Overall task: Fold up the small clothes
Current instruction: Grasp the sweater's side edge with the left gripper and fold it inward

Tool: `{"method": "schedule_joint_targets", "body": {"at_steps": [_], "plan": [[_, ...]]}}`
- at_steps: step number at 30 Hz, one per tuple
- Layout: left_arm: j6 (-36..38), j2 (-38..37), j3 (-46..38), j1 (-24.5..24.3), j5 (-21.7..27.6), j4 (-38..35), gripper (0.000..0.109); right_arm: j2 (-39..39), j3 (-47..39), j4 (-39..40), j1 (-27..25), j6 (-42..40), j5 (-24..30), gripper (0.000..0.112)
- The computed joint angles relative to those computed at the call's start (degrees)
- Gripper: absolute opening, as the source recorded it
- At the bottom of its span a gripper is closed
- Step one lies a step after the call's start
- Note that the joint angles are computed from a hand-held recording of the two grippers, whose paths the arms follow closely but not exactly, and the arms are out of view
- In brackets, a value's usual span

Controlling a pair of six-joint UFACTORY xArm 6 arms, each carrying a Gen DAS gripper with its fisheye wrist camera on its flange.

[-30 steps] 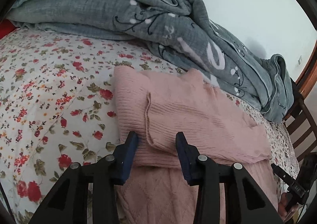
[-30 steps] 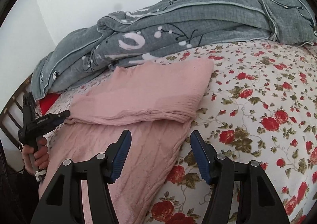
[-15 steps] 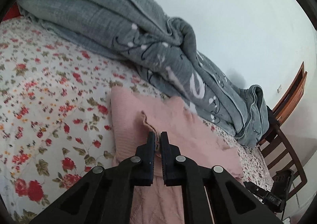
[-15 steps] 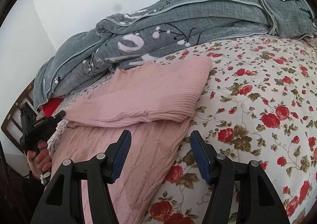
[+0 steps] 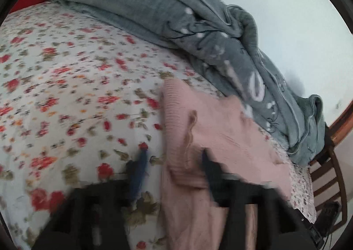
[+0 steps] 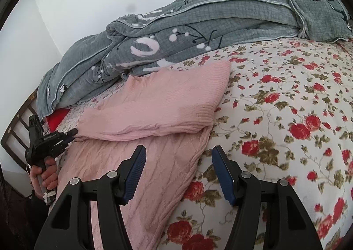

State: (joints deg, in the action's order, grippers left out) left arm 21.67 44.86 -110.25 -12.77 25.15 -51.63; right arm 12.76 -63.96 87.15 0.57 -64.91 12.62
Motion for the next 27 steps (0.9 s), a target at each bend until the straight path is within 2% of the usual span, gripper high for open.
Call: {"method": "schedule_joint_targets", "body": {"at_steps": [1,5,6,7,9,12,15,19,22,23,25,27], "plan": [[1.4,-0.9,1.3,0.0,-0.2,-1.0,0.056,-0.3,0.4,0.2,0.3,0.0,-0.6,0.061],[1.4,-5.7,8.8,-0.8,-3.3,4.0,0.061,-2.5,2.5,5.6,0.3,-5.7,0.8,0.058],[1.3,-6.7,10.4,-1.1,-3.9,5.2,0.062,-2.7,2.7,6.7,0.6,-6.6,-0.1,0.056],[1.5,-8.0,12.5,-1.4,-4.6,6.4,0.062,-3.0,3.1,6.8,1.8,-5.9,-3.2,0.056],[1.2,-10.6,16.4,-1.8,-5.7,8.1,0.063,-3.5,4.6,0.5,3.4,1.6,-7.3,0.049],[9.6,-17.1,25.8,-2.1,-7.1,0.4,0.065,-7.0,9.7,-5.3,6.0,8.7,-11.6,0.049],[18.2,-24.0,35.0,-2.6,-8.4,-6.5,0.069,-12.9,15.8,-1.2,8.0,5.5,-11.6,0.05],[24.4,-31.9,43.9,-2.5,-7.2,-12.8,0.073,-21.0,23.7,3.0,10.3,3.2,-10.6,0.051],[24.5,-37.8,50.2,-2.2,-4.2,-12.3,0.073,-27.8,29.8,8.0,13.8,-0.3,-12.5,0.051],[26.6,-39.8,52.4,-2.2,-3.5,-13.6,0.073,-30.1,31.6,12.8,15.6,-4.5,-13.8,0.051],[27.4,-43.1,56.8,-3.3,-5.3,-12.8,0.073,-32.5,33.7,18.2,18.1,-8.8,-15.2,0.052],[26.0,-45.0,60.3,-5.1,-7.6,-10.1,0.073,-33.4,36.0,16.7,20.6,-5.8,-15.5,0.052]]}}
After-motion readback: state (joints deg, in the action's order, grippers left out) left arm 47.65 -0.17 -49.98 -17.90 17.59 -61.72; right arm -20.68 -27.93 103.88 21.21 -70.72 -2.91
